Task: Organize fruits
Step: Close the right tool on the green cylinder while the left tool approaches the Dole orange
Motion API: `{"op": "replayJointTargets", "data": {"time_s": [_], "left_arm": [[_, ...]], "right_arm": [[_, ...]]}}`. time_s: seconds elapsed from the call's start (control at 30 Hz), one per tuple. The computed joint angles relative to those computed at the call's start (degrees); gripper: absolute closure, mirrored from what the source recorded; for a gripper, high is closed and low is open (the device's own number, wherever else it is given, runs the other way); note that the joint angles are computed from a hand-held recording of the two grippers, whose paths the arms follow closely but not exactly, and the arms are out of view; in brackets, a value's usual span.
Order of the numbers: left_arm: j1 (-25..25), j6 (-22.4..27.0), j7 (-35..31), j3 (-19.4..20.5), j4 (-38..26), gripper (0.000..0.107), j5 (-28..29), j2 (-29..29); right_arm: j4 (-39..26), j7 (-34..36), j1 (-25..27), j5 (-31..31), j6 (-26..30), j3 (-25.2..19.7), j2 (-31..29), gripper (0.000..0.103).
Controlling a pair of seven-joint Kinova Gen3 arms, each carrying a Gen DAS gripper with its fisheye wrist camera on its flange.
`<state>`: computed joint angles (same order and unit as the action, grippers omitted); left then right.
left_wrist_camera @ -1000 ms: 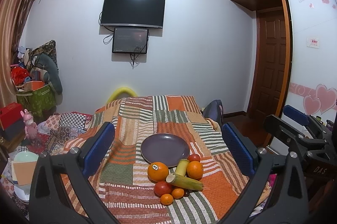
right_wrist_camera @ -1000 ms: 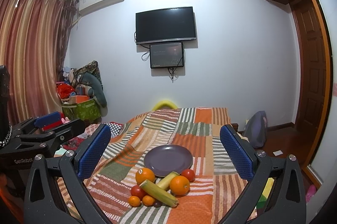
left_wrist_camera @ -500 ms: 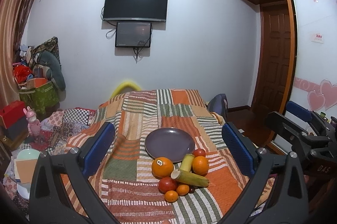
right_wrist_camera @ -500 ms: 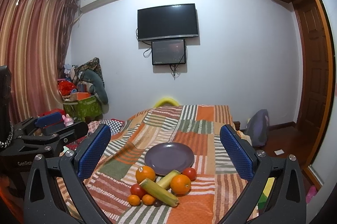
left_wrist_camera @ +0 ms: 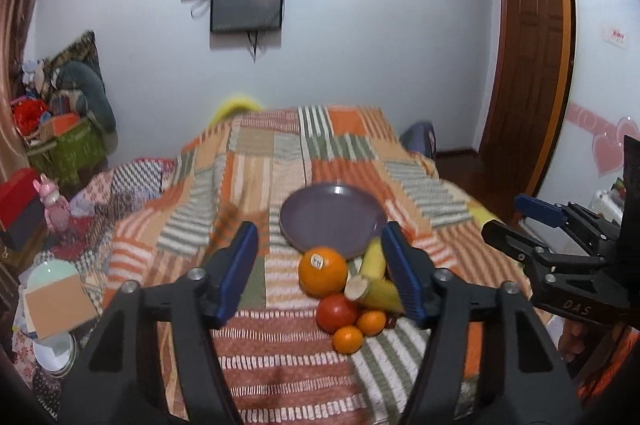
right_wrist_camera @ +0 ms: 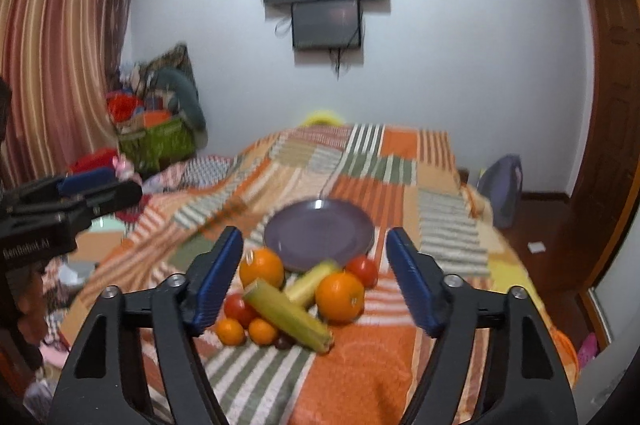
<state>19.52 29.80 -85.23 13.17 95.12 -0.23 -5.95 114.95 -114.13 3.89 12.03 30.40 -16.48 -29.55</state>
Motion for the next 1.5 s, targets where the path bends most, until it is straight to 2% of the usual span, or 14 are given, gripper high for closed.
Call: {"op": "replayJointTargets", "data": {"time_s": [0.13, 0.23, 0.37, 0.63, 0.73, 0.87, 0.97, 1.1, 1.23, 1.33, 1.5], "left_arm": [[0.2, 3.5, -2.1, -0.9, -1.8, 0.057, 1.5, 3.5], [0.1, 5.3, -2.5, -1.4, -2.2, 0.06, 2.2, 5.8], [-0.4, 7.2, -4.0, -2.2, -2.7, 0.062, 4.2, 8.0], [-2.2, 10.6, -8.8, -2.9, -4.3, 0.064, 9.5, 11.7], [-3.4, 12.0, -11.1, -2.9, -5.1, 0.064, 12.5, 13.0], [-4.1, 13.3, -12.9, -3.0, -5.8, 0.064, 14.4, 14.4], [-4.2, 13.9, -13.3, -3.0, -6.2, 0.064, 14.5, 15.2], [-4.2, 15.3, -13.5, -3.0, -7.5, 0.063, 14.5, 16.5], [-3.8, 16.0, -13.0, -2.9, -9.1, 0.063, 14.0, 17.7], [-3.3, 16.6, -12.5, -2.8, -10.7, 0.052, 13.8, 18.8], [-1.6, 18.3, -11.4, -2.4, -15.1, 0.046, 12.5, 21.9]], "right_arm": [[0.2, 2.8, -3.9, -1.7, 2.5, 2.7, 2.8, 0.044], [0.2, 5.8, -8.2, -4.5, 3.5, 6.4, 5.2, 0.045], [-0.3, 8.0, -10.6, -6.7, 4.4, 7.9, 8.3, 0.045], [-3.1, 10.4, -12.3, -6.5, 4.7, 8.6, 16.1, 0.045], [-4.6, 12.4, -13.5, -7.9, 5.8, 10.2, 18.7, 0.045], [-5.8, 13.3, -14.0, -7.9, 6.6, 10.4, 20.8, 0.037], [-6.6, 12.9, -13.8, -6.5, 7.1, 9.8, 22.2, 0.037], [-6.7, 16.5, -14.6, -10.2, 6.3, 12.0, 22.7, 0.041], [-6.2, 14.4, -13.8, -6.6, 5.4, 10.3, 21.5, 0.052], [-6.0, 12.7, -13.2, -4.5, 5.1, 9.9, 19.8, 0.059], [-4.0, 15.9, -12.2, -9.8, 3.7, 14.1, 15.3, 0.066]]}}
